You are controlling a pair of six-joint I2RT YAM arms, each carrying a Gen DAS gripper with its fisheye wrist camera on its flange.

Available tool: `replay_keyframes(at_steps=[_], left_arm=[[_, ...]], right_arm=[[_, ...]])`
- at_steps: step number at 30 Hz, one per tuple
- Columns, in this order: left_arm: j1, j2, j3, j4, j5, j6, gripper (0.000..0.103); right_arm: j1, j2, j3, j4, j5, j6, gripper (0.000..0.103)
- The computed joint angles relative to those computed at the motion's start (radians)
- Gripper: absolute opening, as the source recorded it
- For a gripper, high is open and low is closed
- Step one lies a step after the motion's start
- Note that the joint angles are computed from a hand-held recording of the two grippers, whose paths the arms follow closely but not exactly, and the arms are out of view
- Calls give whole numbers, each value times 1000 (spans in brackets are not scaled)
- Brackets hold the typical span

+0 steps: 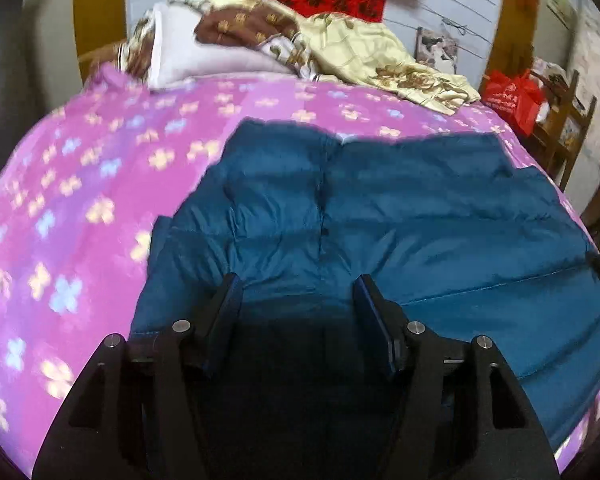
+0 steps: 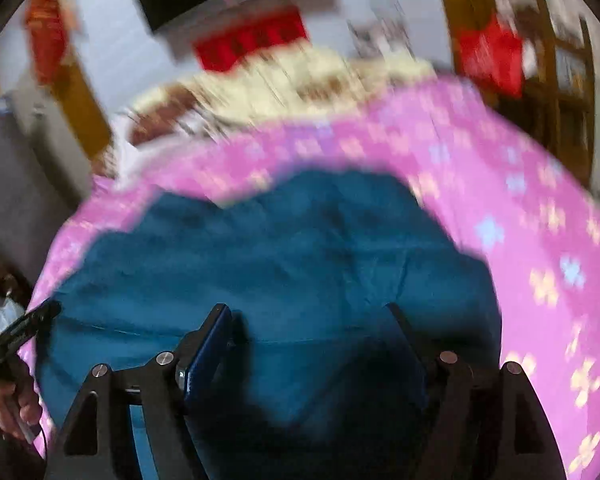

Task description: Fold large clothes

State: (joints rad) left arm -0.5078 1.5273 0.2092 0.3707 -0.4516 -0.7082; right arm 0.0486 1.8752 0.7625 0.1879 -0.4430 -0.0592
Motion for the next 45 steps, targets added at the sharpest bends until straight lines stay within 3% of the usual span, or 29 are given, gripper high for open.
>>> replay_keyframes(at_steps=[4, 7, 11, 17, 21, 28, 30, 32, 36, 40, 42, 45], left_arm=[[-20, 17, 30, -38, -29, -15, 62], [-52, 52, 38, -35, -81, -29, 71], [-34, 64, 39, -40, -78, -19, 75], [-34, 61, 26, -23, -72, -51, 79], [23, 42, 7, 8, 15, -31, 80], [-16, 37, 66, -122, -18, -62, 80], [-57, -42, 65, -225, -44, -124, 82], [-164, -130, 79, -391, -132, -233, 89], [-593, -175, 226, -883, -293, -695, 89], [-940, -2, 483, -1265, -320, -1107, 89], [-1052, 83, 616, -1413, -302, -1244, 89], [-1168, 173, 768, -1544, -285, -1376, 89]], right_arm=[[-13, 1, -3, 2, -10, -1, 75], [6, 1, -24, 34, 4, -25, 87], [52, -8, -50, 56, 72, -46, 103], [49, -2, -69, 102, 71, -9, 103], [40, -4, -96, 149, 51, 11, 103], [84, -13, -93, 127, 137, -23, 103], [92, -36, -93, 102, 169, -8, 103], [102, -128, -123, 47, 219, 57, 103], [100, -457, -252, -112, 205, 90, 103], [55, -890, -349, -406, 176, 41, 103], [-19, -1117, -352, -631, 114, -20, 103], [-165, -1372, -325, -927, 8, -160, 103]])
